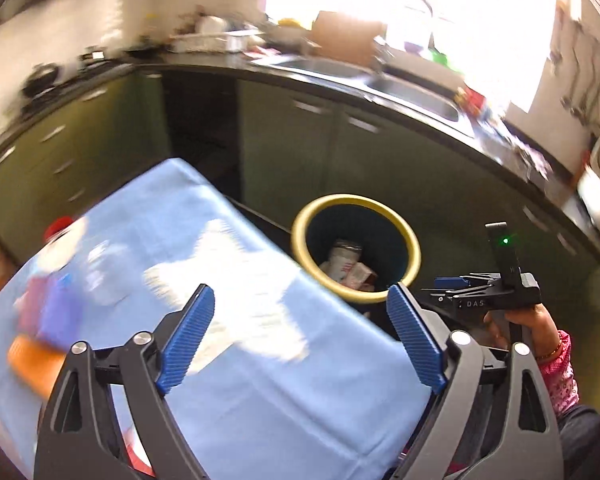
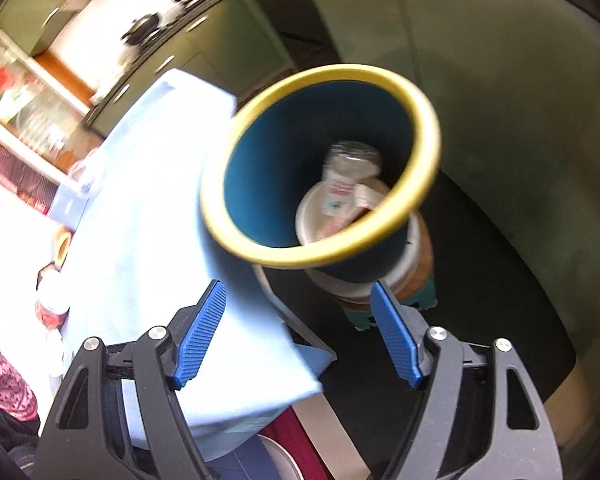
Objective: Collect trash
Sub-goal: 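Carry the milk carton over the bin and open the left gripper, then grasp the red Coca-Cola can with the right gripper and lift it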
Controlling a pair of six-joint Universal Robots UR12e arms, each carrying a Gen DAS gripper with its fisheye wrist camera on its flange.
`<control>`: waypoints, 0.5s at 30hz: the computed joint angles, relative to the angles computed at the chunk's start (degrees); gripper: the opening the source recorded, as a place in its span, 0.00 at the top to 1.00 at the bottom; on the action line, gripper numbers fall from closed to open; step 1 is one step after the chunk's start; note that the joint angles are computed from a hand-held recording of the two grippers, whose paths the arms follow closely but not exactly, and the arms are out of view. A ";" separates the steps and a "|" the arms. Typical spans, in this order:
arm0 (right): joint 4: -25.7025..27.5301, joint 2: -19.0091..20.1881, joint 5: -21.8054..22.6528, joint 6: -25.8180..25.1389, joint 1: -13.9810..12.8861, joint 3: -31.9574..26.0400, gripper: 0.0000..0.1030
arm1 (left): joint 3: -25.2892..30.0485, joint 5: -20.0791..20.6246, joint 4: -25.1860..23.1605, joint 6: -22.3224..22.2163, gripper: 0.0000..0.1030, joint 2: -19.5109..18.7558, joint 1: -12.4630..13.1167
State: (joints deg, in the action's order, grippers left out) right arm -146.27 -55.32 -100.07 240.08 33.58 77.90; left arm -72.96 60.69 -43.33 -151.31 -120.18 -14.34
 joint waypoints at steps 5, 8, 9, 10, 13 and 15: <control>3.50 4.32 1.63 -6.66 0.89 -8.63 0.31 | -7.86 2.04 8.52 -5.91 0.11 4.57 5.08; 6.59 8.08 4.25 -12.11 1.45 -15.65 0.30 | -11.63 4.83 13.61 -9.46 0.08 6.43 7.61; 7.99 9.41 4.98 -13.97 1.65 -18.24 0.30 | -13.04 5.97 15.25 -10.89 0.08 7.14 8.54; 9.37 10.72 5.68 -15.80 1.88 -20.83 0.30 | -13.81 6.88 16.36 -11.91 0.08 7.41 9.13; 13.93 16.34 9.17 -23.38 2.50 -31.59 0.30 | -16.81 8.13 19.38 -14.58 0.07 8.71 11.63; 16.94 19.84 10.80 -29.25 3.10 -38.49 0.30 | -18.40 7.98 20.38 -15.54 0.06 9.44 13.23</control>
